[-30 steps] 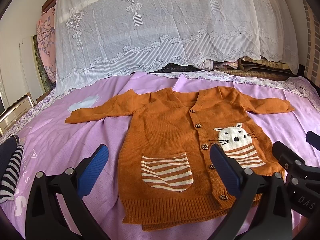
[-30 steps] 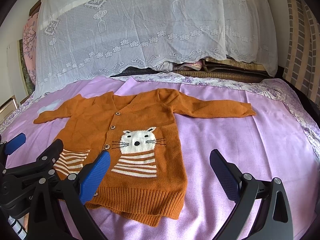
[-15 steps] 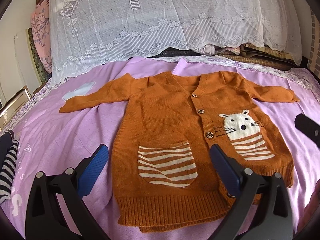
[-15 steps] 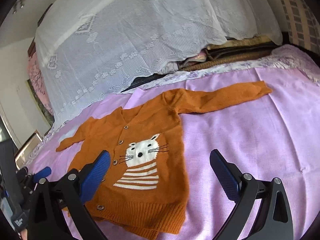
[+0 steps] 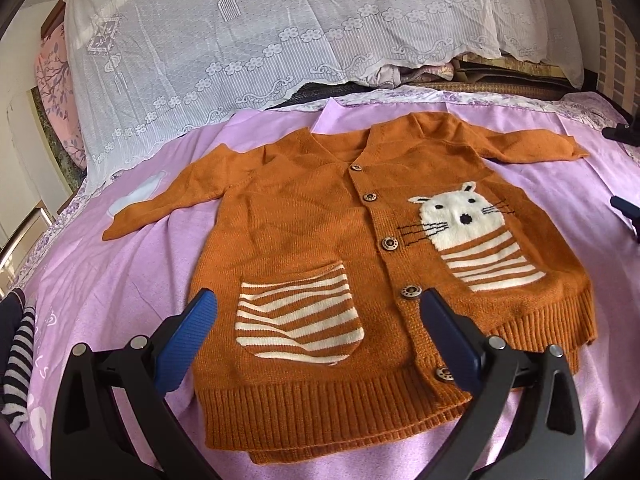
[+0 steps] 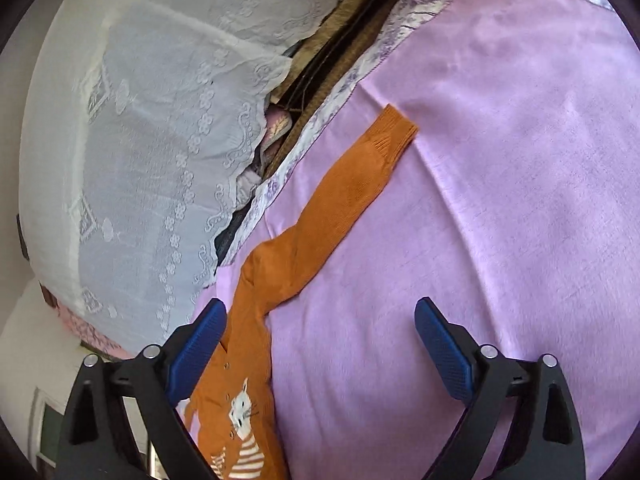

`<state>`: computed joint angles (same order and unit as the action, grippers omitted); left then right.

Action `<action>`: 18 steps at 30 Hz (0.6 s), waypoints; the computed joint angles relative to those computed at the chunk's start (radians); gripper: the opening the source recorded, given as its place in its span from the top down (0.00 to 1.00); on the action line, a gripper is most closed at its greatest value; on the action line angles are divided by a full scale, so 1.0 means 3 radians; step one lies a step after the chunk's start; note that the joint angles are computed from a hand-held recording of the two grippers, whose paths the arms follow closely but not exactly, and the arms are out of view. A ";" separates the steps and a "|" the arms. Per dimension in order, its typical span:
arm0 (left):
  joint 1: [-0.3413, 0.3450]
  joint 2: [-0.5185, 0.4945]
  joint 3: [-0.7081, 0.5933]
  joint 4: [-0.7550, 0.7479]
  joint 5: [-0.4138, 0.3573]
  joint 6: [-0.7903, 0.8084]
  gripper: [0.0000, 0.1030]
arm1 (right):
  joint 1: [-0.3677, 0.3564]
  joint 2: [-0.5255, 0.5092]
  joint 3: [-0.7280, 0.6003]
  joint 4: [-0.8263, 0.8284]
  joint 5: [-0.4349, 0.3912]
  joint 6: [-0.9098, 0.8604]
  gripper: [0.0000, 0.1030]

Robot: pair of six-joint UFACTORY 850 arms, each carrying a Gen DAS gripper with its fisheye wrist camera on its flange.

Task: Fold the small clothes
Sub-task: 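Move the right tool to the sleeve cuff and close on it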

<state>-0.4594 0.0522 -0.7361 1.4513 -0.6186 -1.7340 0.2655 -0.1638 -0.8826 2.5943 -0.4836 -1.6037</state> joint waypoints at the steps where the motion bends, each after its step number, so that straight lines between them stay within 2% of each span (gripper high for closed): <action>1: 0.0005 -0.0022 -0.0014 -0.0037 0.0013 0.0047 0.04 | -0.0041 -0.0042 -0.0033 -0.0033 -0.0025 0.0045 0.15; 6: 0.0047 -0.0027 -0.0070 -0.0132 0.0045 0.0085 0.04 | -0.0191 -0.0243 -0.0244 -0.0101 -0.0009 0.0066 0.17; 9: 0.0110 -0.0012 -0.0258 -0.0220 0.0362 0.0197 0.04 | -0.0268 -0.0416 -0.0415 -0.0280 0.0016 0.0294 0.17; 12: 0.0022 -0.0408 -0.0837 -0.0717 0.0394 0.0933 0.04 | -0.0281 -0.0565 -0.0629 -0.0513 0.0175 0.0400 0.17; 16: -0.0228 -0.1178 -0.1724 -0.0989 0.0187 0.1612 0.04 | -0.0277 -0.0721 -0.0868 -0.0798 0.0369 0.0463 0.17; 18: -0.0293 -0.1504 -0.2131 -0.1123 0.0224 0.1791 0.04 | -0.0286 -0.0772 -0.0936 -0.0825 0.0391 0.0385 0.17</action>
